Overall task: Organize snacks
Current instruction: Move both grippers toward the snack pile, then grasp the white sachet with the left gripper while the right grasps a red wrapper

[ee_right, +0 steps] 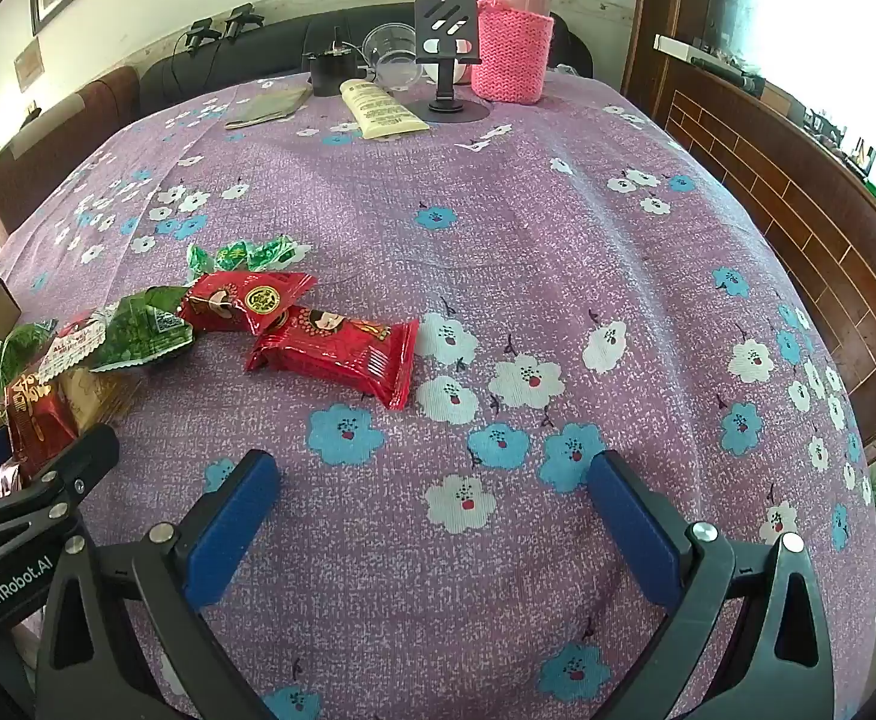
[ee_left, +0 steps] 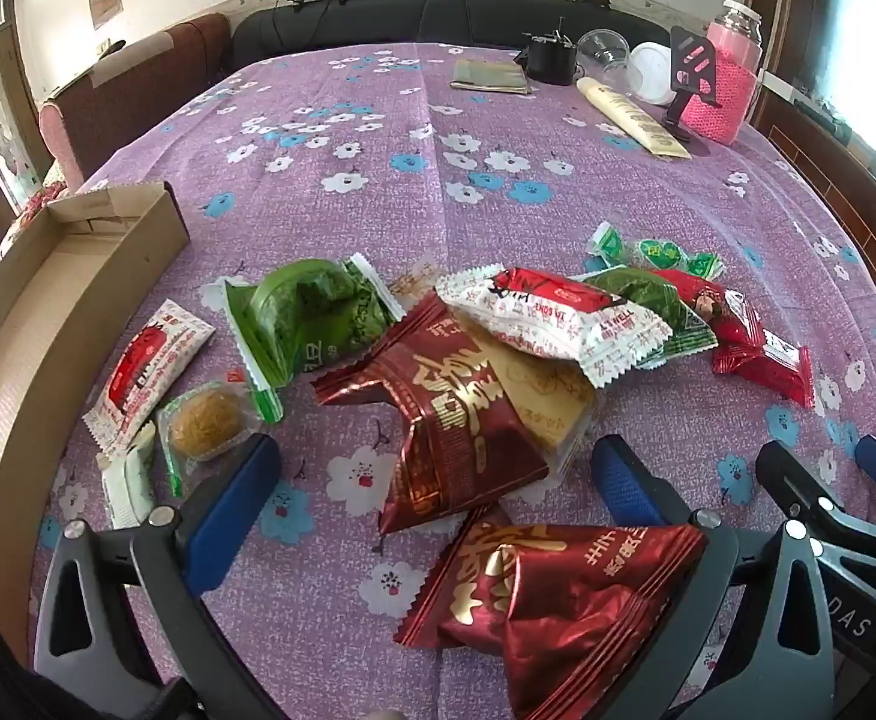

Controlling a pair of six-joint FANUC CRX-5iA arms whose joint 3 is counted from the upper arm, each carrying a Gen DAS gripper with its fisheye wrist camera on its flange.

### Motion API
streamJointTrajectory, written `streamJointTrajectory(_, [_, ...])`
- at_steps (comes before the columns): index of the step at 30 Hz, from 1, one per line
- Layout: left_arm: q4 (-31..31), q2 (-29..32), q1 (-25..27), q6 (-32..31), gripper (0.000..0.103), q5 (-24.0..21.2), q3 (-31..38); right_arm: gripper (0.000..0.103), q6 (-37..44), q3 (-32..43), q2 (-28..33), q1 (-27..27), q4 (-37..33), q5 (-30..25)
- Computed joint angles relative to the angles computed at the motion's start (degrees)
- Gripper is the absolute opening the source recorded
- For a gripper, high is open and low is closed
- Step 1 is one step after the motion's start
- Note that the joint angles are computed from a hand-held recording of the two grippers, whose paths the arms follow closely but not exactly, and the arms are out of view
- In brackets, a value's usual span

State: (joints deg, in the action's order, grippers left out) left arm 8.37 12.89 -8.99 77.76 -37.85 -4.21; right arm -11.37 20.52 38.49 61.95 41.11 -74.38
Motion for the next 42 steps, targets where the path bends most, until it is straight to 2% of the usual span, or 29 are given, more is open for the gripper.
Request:
streamJointTrajectory(6, [-0.55,0.02,-0.04,0.38,0.103,-0.01,0.17,0.103,0.21,0.36,0.19,-0.02,-0.12,-0.18])
streamJointTrajectory(15, [-1.29,1.10,0.10,0.76,0.103,-2.50,2.27,0.103,-0.20,-0.23,-0.13,-0.01,0.05,0.26])
streamJointTrajectory(22, [-1.68,0.96,-0.16,1.53,0.103,-1.80,1.86,0.103,-0.26,-0.32,-0.18,-0.01,0.07,0.33])
streamJointTrajectory(27, [-2.60,1.52,-0.24,2.38,0.103,-4.28,3.32,0.103,-0.31,-0.38,-0.21,-0.01,0.09,0.40])
streamJointTrajectory(31, [-2.84,2.93,-0.06,2.00,0.103,-9.47,6.36,0.103,-0.01,-0.28,-0.16,-0.02,0.02,0.34])
streamJointTrajectory(32, [-2.86,3.24,-0.03,1.73,0.102,-10.82,7.05,0.103,0.17,-0.17,-0.11,-0.03,-0.04,0.27])
streamJointTrajectory(33, [-2.77,3.23,-0.03,1.41,0.095,-11.80,7.35,0.103,0.37,-0.02,-0.04,-0.03,-0.11,0.17])
streamJointTrajectory(35, [0.04,2.17,0.62,-2.02,0.082,-12.62,6.21,0.103,0.70,0.48,0.31,-0.14,-0.27,0.21])
streamJointTrajectory(36, [1.31,1.28,0.98,-3.51,0.079,-12.72,5.37,0.103,0.88,0.52,0.29,-0.17,-0.38,0.25])
streamJointTrajectory(42, [11.25,-8.22,6.66,-14.25,0.079,-8.27,-3.20,0.102,2.41,0.92,0.01,-0.69,-1.53,0.45])
